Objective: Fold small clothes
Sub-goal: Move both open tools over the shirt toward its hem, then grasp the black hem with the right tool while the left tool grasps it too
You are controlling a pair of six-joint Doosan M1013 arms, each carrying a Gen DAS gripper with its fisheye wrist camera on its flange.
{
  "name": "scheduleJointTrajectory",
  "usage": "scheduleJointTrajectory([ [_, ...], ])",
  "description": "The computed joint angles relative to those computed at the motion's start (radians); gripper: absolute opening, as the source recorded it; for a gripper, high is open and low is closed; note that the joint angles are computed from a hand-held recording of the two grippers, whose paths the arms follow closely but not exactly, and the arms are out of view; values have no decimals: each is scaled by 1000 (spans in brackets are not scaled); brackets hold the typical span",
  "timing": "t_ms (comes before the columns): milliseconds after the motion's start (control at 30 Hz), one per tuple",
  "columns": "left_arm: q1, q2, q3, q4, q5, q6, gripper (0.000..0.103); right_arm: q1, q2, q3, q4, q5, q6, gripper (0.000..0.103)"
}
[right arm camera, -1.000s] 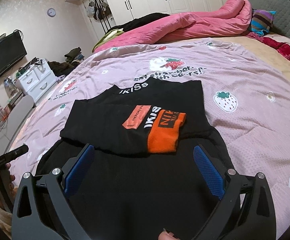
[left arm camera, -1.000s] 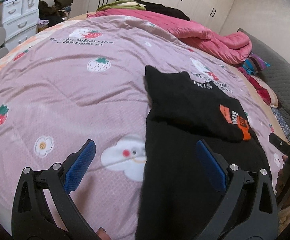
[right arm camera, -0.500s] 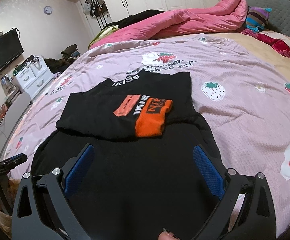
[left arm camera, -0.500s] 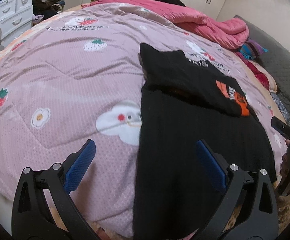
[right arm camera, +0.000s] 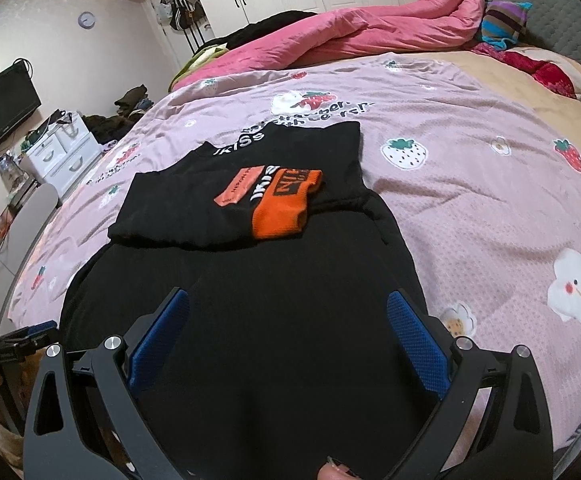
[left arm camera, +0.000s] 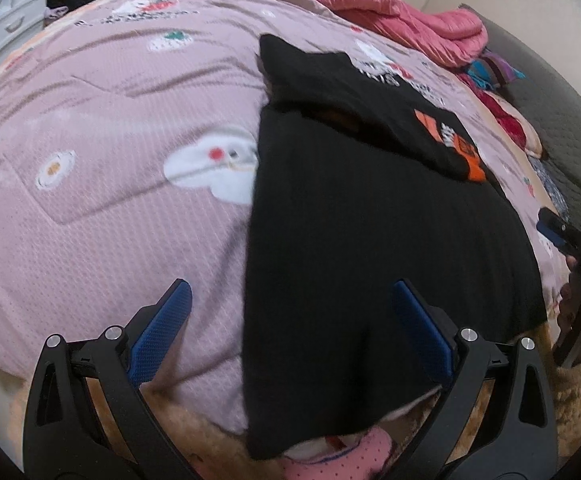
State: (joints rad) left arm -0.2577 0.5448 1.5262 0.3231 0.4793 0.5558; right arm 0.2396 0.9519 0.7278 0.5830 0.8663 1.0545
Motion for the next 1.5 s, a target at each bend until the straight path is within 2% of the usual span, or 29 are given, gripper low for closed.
scheduleJointTrajectory([
  [167, -8, 2, 5, -66, 8, 64, 94, -6, -20, 38, 1, -3, -18, 99],
  [400, -29, 3, 0, -57, 24, 91, 92, -16, -41, 80, -20, -4, -26, 99],
  [500, -26, 6, 0, -169, 6, 198, 85, -20, -48, 96, -36, -3, -23, 99],
  [600, -33, 13, -11, -177, 29, 220, 85, -25, -55, 111, -55, 3, -17, 99],
  [667, -30, 13, -5, -267, -2, 285, 85, -28, -57, 118, -69, 14, -14, 99],
  [733, -26, 18, -5, -355, -15, 349, 85, -32, -58, 121, -77, 34, -11, 99],
  [867, -31, 22, -11, -326, -6, 328, 85, -40, -58, 123, -79, 89, -15, 99],
  [967, -18, 19, -3, -405, -27, 383, 85, -43, -54, 117, -107, 132, 8, 99],
  [1133, -2, 18, 0, -503, -29, 470, 85, -55, -48, 118, -80, 206, -28, 97],
  [1167, 1, 19, -1, -512, -28, 478, 85, -54, -50, 125, -83, 201, -32, 91],
  [1200, 2, 20, -2, -517, -27, 482, 85, -53, -56, 136, -93, 186, -30, 73],
  [1233, 4, 22, -4, -528, -26, 489, 85, -51, -62, 149, -108, 165, -19, 67],
  [1267, 5, 21, -3, -535, -29, 493, 85, -53, -69, 161, -104, 150, -22, 53],
  [1300, 6, 21, -2, -540, -31, 495, 85, -56, -74, 171, -84, 141, -40, 34],
  [1333, 8, 21, -1, -549, -34, 499, 85, -58, -81, 183, -74, 128, -58, 28],
  [1367, 10, 21, 1, -557, -38, 504, 85, -58, -92, 199, -61, 107, -82, 17],
  [1400, 11, 20, 2, -563, -40, 507, 85, -60, -102, 214, -41, 87, -107, 10],
  [1500, 14, 22, 1, -577, -42, 514, 85, -83, -109, 220, 139, 109, -198, 8],
])
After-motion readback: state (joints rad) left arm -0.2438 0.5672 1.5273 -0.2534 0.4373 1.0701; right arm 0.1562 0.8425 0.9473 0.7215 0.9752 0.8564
